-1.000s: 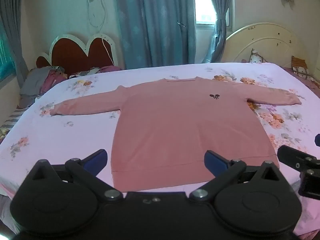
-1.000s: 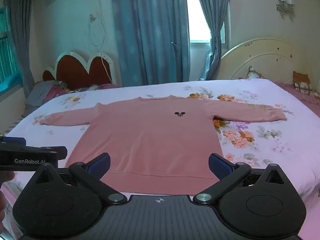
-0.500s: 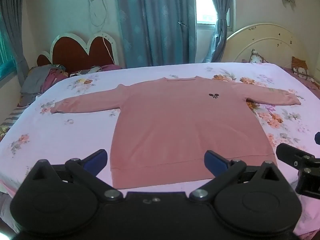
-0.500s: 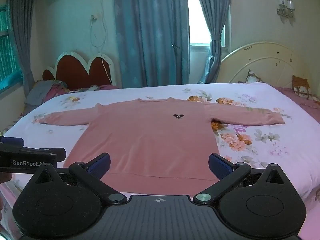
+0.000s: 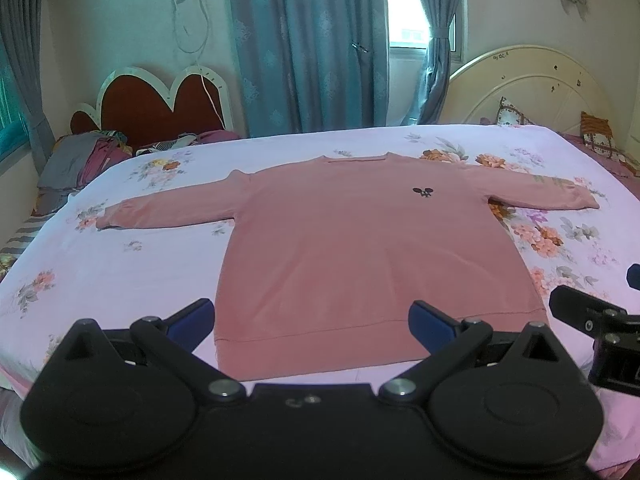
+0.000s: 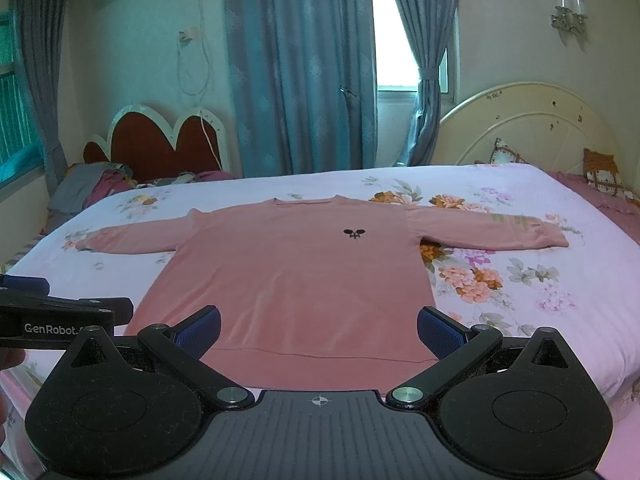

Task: Fold small clothes

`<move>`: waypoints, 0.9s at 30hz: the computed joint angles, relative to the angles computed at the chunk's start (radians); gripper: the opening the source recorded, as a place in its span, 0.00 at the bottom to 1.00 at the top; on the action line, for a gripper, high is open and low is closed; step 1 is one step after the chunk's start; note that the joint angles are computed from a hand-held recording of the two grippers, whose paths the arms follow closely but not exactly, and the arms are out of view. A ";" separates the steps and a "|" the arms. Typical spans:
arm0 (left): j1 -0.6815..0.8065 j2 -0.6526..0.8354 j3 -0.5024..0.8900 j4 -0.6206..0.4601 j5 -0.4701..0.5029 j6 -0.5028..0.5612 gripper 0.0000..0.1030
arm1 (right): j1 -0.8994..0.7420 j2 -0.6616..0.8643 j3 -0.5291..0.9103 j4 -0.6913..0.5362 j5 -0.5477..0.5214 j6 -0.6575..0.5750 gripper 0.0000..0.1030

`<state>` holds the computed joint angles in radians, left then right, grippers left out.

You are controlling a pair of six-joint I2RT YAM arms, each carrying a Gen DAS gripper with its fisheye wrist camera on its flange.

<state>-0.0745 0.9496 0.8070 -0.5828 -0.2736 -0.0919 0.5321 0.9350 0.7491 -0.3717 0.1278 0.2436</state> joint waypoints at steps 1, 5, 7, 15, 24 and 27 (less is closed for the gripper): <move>0.000 -0.001 -0.001 0.001 0.000 0.000 1.00 | -0.001 0.001 0.001 0.000 -0.002 0.000 1.00; -0.014 0.009 0.003 -0.001 -0.007 -0.009 1.00 | -0.001 0.000 0.000 0.000 -0.001 -0.001 1.00; -0.003 0.009 0.005 -0.002 0.003 -0.003 1.00 | -0.003 0.001 0.000 -0.002 -0.002 0.002 1.00; -0.002 0.016 0.011 -0.004 0.008 0.002 1.00 | -0.029 0.003 -0.006 0.008 -0.027 -0.007 1.00; -0.004 0.020 0.013 -0.003 0.008 0.002 1.00 | -0.032 0.008 -0.002 0.008 -0.031 -0.006 1.00; -0.008 0.024 0.013 0.003 0.005 0.001 1.00 | -0.030 0.007 -0.006 0.011 -0.027 -0.006 1.00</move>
